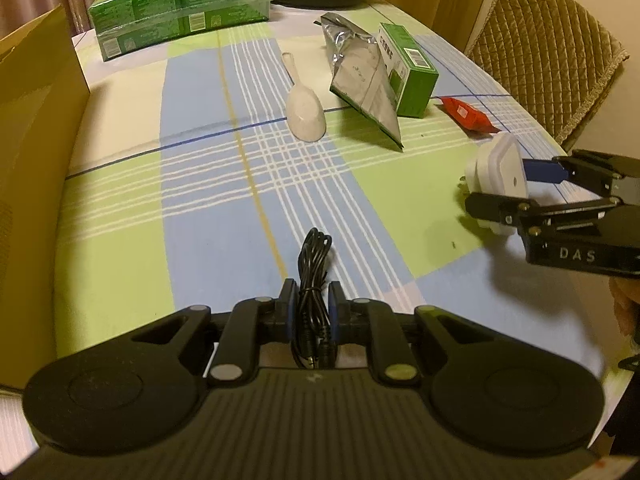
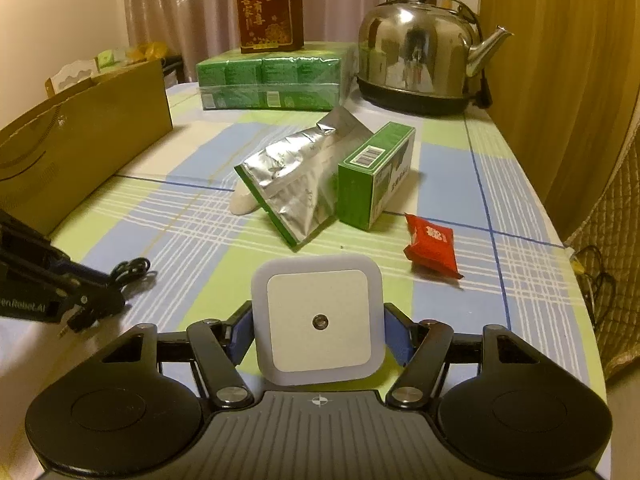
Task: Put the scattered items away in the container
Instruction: 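Carry night light and black cable over the cardboard box with both tools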
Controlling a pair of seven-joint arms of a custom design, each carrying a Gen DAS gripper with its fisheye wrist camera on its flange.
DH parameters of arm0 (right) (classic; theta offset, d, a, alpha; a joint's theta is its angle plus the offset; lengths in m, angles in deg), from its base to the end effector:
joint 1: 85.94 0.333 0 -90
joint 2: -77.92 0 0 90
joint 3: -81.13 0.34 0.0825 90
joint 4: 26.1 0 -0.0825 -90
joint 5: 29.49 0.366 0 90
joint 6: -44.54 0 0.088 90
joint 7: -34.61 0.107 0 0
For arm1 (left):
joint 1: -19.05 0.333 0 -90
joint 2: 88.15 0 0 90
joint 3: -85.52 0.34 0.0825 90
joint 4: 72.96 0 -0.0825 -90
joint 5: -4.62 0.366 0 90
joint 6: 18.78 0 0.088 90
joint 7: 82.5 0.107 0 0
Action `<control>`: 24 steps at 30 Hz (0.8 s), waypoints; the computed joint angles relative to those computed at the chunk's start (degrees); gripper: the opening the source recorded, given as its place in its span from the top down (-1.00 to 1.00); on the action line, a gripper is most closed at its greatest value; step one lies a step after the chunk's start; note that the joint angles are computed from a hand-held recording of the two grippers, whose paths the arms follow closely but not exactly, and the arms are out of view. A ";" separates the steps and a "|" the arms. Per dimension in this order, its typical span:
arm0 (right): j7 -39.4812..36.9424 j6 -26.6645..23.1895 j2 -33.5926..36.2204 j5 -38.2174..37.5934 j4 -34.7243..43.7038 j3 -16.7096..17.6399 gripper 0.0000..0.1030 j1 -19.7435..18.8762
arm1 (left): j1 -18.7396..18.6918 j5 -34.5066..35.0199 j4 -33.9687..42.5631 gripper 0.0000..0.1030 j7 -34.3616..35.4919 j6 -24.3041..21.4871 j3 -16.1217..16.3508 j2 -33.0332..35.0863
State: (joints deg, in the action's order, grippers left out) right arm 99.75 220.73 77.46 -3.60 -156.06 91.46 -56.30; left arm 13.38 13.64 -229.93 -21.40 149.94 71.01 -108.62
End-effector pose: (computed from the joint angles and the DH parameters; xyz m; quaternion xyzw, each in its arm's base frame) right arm 0.4423 0.3250 0.4889 -0.8300 0.3893 -0.1542 0.3684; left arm 0.3735 -0.1500 0.4221 -0.6779 0.6800 -0.2228 0.1684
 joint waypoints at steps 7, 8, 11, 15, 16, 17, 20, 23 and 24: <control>5.83 0.09 -3.43 -4.58 -2.09 -0.22 -0.22 0.93 | -1.87 -1.86 -2.24 0.76 0.16 -1.14 0.58 -3.86; 6.72 -0.10 -3.93 -5.25 -2.28 -0.32 -0.22 1.12 | -2.06 -2.11 -2.58 0.76 0.12 -1.38 0.61 -4.59; 9.00 -0.35 -5.49 -7.44 -2.95 -0.55 -0.22 1.77 | -2.47 -2.77 -3.66 0.77 -0.17 -2.34 0.60 -7.29; 11.81 -0.69 -7.49 -9.88 -3.58 -0.66 -0.22 2.64 | -2.72 -3.24 -4.84 0.76 -0.56 -3.97 0.43 -11.14; 12.65 -0.72 -8.00 -10.58 -3.73 -0.57 -0.22 2.77 | -2.78 -3.34 -5.09 0.77 -0.68 -4.44 0.41 -12.12; 13.38 -0.76 -8.47 -11.22 -3.90 -0.53 -0.22 2.94 | -2.86 -3.43 -5.35 0.76 -0.83 -4.92 0.33 -13.15; 15.67 -1.10 -9.83 -13.36 -4.26 -0.23 -0.22 3.21 | -3.35 -3.82 -6.11 0.77 -1.22 -6.28 0.30 -16.31; 17.52 -1.47 -11.31 -15.10 -4.66 -0.02 -0.22 3.65 | -3.69 -4.07 -6.77 0.76 -1.77 -7.64 0.09 -19.49; 18.14 -1.61 -11.66 -15.75 -4.66 0.10 -0.22 3.69 | -3.85 -4.17 -6.93 0.76 -1.89 -8.11 0.11 -20.46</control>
